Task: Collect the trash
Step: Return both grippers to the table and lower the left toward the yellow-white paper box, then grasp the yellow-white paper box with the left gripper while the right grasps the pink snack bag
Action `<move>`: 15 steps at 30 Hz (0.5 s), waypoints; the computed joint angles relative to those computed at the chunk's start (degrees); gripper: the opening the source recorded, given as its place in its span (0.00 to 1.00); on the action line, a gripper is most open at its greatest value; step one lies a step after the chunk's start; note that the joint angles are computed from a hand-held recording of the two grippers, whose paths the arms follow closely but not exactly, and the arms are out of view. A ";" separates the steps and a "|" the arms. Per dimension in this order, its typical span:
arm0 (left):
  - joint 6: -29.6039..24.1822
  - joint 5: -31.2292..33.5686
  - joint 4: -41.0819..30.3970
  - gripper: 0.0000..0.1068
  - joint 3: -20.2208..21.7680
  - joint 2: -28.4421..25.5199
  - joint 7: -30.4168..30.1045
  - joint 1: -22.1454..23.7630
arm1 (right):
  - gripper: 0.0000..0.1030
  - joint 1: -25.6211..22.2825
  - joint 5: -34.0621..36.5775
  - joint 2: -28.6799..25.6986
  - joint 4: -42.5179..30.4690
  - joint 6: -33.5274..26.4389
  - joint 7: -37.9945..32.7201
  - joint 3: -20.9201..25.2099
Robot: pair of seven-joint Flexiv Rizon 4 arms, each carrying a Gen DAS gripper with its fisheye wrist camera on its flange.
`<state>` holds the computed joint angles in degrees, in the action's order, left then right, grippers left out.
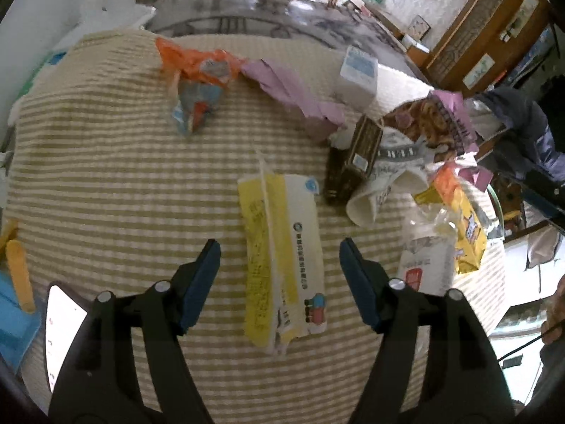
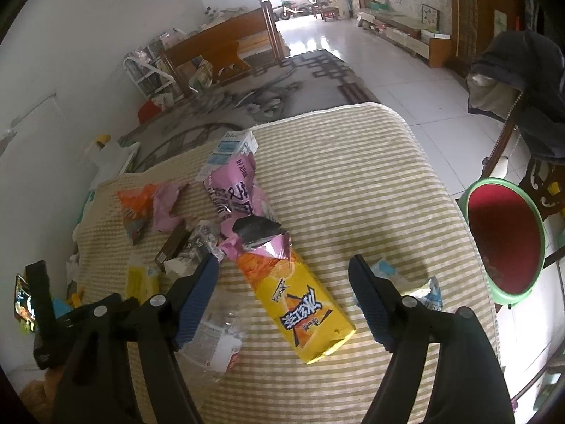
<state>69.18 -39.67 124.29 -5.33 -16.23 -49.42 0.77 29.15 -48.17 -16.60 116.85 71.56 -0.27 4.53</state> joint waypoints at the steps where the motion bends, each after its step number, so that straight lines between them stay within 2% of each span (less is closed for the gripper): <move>1: -0.26 0.80 -0.49 0.64 0.16 -0.61 -0.34 -0.18 | 0.73 0.11 -0.23 0.10 0.13 -0.08 0.41 -0.08; 7: -2.84 6.78 -2.99 0.63 1.24 -3.80 -4.29 -0.32 | 0.77 0.23 -1.15 0.58 0.06 -1.57 1.32 0.13; 9: -2.79 6.75 -3.01 0.49 0.75 -4.18 -4.03 0.27 | 0.78 0.06 -0.78 -0.05 -0.75 -1.75 0.61 0.40; 12: -2.16 4.14 -2.35 0.40 -0.88 -3.86 -2.12 1.48 | 0.79 -0.11 0.45 -1.48 -2.40 -1.52 -1.35 0.58; 15: -0.67 0.35 -0.97 0.40 -2.31 -2.74 0.69 2.13 | 0.83 -0.17 3.22 -4.16 -5.64 -1.47 -5.37 0.75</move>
